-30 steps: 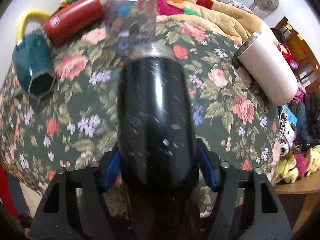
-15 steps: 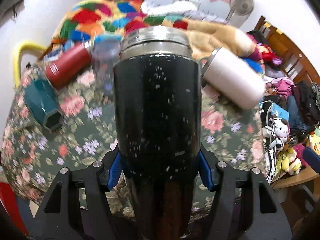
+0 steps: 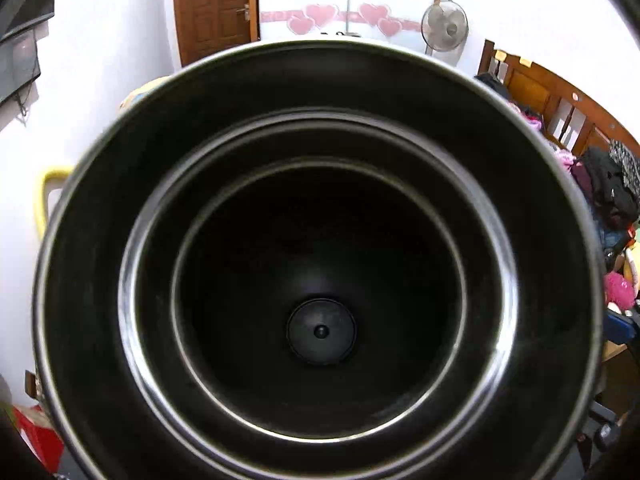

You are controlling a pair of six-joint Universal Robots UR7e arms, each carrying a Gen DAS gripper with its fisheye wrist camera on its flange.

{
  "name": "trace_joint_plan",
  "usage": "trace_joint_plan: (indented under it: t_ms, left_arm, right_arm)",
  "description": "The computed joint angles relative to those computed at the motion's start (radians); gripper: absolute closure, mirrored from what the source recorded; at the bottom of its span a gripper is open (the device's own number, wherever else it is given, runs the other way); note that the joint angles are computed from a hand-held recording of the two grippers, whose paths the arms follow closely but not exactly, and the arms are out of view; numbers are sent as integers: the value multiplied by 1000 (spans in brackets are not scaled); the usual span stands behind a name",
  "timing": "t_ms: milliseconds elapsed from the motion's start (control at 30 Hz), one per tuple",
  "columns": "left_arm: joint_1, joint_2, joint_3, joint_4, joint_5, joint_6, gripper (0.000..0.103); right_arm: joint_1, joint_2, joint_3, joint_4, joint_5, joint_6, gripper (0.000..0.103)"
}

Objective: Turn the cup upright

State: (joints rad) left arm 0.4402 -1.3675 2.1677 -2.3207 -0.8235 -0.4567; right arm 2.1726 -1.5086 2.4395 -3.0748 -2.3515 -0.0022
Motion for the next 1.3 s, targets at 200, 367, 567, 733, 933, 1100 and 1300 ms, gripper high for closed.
trace_joint_plan:
  t_ms: [200,367,567,733,933,1100,1300]
  left_arm:
    - [19,76,-16,-18,8,33,39]
    - [34,100,-19,-24,-3,39,39]
    - [27,96,-13,-14,7,34,38]
    - [-6,77,4,20,48,27,28]
    - [-75,-54,51,53,43,-5,28]
    - [-183,-217,86,107,98,-60,28]
    - [-354,-376,106,197,241,-147,26]
  right_arm:
    - [-10,10,-11,-6,-10,-12,35]
    - [-22,11,-14,-3,-2,-15,35]
    - [-24,9,-16,7,4,-3,35]
    - [-8,8,-18,5,-7,5,35]
    - [48,-5,-30,-3,-43,21,35]
    - [147,-5,-53,-54,-107,6,35]
    - [286,40,-86,-216,-179,-62,35]
